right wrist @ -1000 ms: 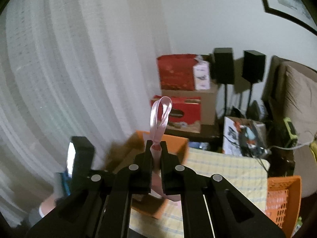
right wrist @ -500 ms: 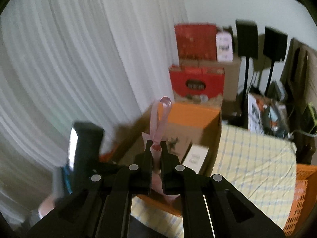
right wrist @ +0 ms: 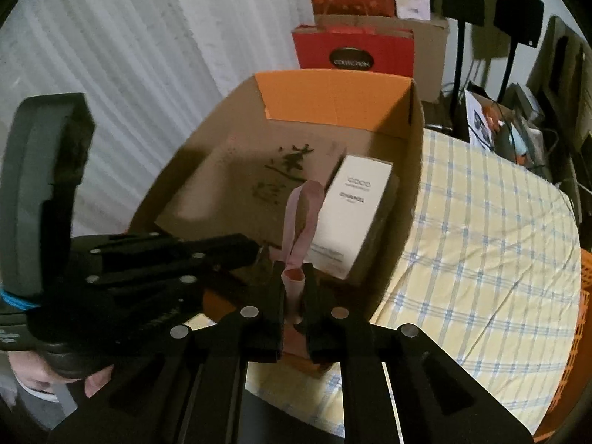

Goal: Organize objects

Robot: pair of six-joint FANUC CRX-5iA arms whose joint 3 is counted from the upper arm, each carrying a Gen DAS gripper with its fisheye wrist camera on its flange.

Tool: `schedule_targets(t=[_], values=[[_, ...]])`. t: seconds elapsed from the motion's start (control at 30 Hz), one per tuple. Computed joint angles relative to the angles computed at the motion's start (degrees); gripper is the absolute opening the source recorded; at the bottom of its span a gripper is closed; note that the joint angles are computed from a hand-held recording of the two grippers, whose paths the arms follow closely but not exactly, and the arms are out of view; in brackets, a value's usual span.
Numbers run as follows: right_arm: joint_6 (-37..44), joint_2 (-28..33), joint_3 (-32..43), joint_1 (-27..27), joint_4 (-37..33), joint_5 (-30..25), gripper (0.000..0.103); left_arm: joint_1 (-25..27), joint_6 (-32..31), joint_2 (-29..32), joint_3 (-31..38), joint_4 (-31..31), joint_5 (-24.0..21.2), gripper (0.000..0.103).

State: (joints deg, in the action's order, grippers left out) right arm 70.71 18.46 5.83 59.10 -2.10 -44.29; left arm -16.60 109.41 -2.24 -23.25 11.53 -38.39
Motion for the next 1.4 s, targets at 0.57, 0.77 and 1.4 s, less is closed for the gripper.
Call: schedule_targets(t=[0.57, 0.77, 1.4], values=[[-15.6, -8.8, -13.6, 1.0, 14.5, 9.4, 0.059, -4.5, 15.0, -4.0, 3.6, -15.7, -2.2, 0.071], [-26.9, -11.9, -20.6, 1.2, 25.8, 11.5, 0.072, -8.0, 19.6, -4.2, 5.6, -21.5, -3.9, 0.088], [-50.1, -20.6, -35.9, -0.1, 45.6, 15.4, 0.088, -17.4, 35.0, -1.1, 10.3, -33.7, -7.1, 0.103]])
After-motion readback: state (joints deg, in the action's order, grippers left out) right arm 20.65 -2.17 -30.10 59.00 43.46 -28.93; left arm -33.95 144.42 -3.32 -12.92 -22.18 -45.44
